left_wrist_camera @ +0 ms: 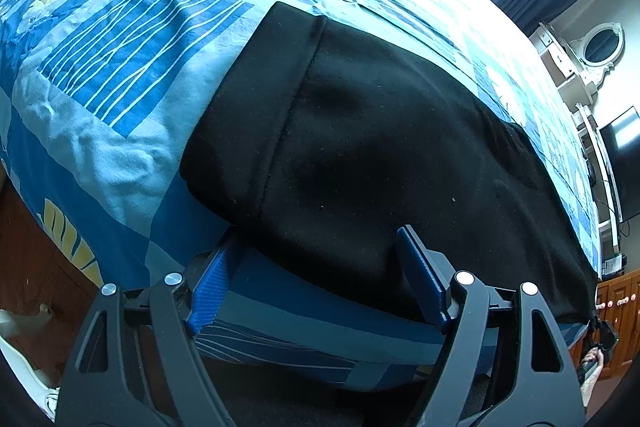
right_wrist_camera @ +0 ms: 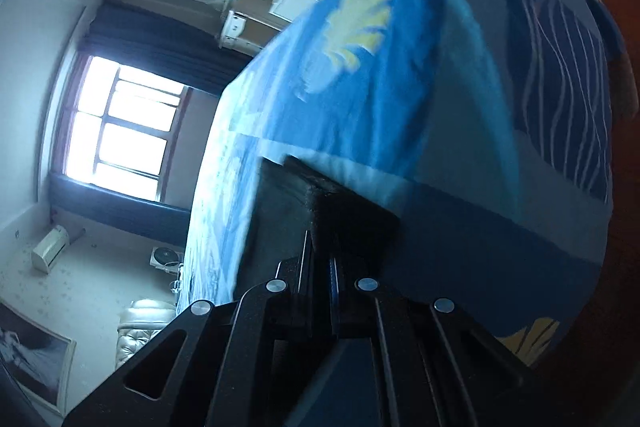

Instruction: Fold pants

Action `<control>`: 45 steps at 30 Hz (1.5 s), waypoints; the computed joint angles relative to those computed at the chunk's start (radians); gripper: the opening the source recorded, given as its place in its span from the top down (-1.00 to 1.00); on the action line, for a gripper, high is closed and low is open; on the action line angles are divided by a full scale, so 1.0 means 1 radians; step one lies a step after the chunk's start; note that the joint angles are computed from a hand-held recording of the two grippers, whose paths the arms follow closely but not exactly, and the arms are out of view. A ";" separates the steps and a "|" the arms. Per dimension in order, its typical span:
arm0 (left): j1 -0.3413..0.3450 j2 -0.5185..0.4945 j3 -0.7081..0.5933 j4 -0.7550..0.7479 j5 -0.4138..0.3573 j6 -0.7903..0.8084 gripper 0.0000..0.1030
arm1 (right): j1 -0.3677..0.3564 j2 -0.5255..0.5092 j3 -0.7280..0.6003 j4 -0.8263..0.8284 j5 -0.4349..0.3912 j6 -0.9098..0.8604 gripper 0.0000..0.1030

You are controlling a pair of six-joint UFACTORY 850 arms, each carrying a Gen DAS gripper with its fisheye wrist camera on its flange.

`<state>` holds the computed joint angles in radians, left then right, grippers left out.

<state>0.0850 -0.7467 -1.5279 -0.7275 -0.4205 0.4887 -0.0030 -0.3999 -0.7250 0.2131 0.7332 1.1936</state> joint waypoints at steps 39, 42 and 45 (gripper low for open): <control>-0.008 0.018 0.027 -0.095 -0.030 0.123 -0.62 | 0.272 -0.244 -0.310 -0.540 -0.031 0.446 0.88; -0.011 0.020 0.030 -0.086 -0.021 0.120 -0.62 | 0.274 -0.247 -0.313 -0.540 -0.031 0.443 0.88; -0.017 0.030 0.040 -0.064 -0.002 0.107 -0.62 | 0.270 -0.247 -0.314 -0.561 -0.017 0.462 0.87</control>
